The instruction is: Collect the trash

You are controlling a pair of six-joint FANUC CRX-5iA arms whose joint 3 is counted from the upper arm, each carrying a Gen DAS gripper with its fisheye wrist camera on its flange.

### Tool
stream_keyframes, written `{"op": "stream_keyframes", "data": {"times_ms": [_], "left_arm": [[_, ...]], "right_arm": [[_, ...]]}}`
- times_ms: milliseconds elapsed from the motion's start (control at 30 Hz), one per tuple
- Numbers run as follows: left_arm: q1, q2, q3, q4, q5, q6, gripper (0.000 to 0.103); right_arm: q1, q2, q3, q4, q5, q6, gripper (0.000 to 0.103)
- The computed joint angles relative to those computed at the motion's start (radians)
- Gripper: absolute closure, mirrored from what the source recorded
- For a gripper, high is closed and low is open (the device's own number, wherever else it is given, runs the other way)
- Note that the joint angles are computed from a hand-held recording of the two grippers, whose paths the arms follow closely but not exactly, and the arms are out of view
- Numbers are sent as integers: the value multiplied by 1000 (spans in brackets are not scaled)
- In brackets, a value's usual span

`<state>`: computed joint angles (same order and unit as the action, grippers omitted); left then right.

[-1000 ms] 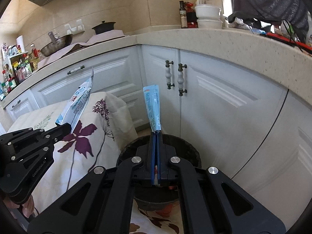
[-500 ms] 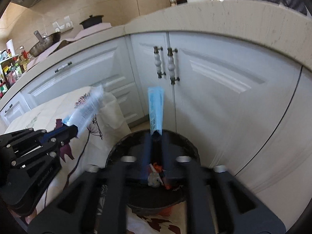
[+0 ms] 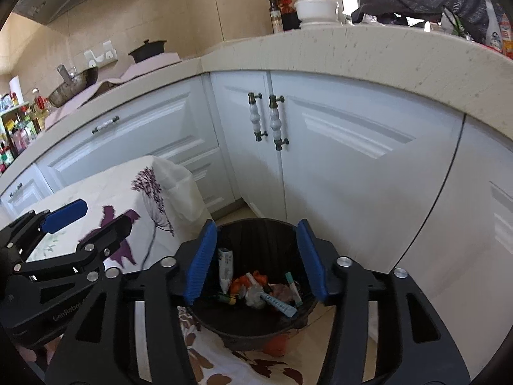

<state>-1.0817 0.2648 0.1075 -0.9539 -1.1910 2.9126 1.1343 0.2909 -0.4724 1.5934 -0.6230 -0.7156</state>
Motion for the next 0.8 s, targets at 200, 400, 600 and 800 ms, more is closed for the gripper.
{"op": "stream_keyframes", "data": {"times_ms": [200, 400, 600, 800], "left_arm": [[-65, -45, -25, -57, -70, 56, 25], [-125, -95, -62, -96, -126, 107, 23], [-177, -136, -96, -122, -180, 149, 19], [-225, -152, -115, -143, -235, 183, 19]], "right_arm": [[63, -37, -17, -10, -73, -5, 36], [129, -58, -18, -41, -141, 25, 33], [195, -75, -23, -55, -215, 20, 28], [239, -85, -27, -72, -270, 26, 24]]}}
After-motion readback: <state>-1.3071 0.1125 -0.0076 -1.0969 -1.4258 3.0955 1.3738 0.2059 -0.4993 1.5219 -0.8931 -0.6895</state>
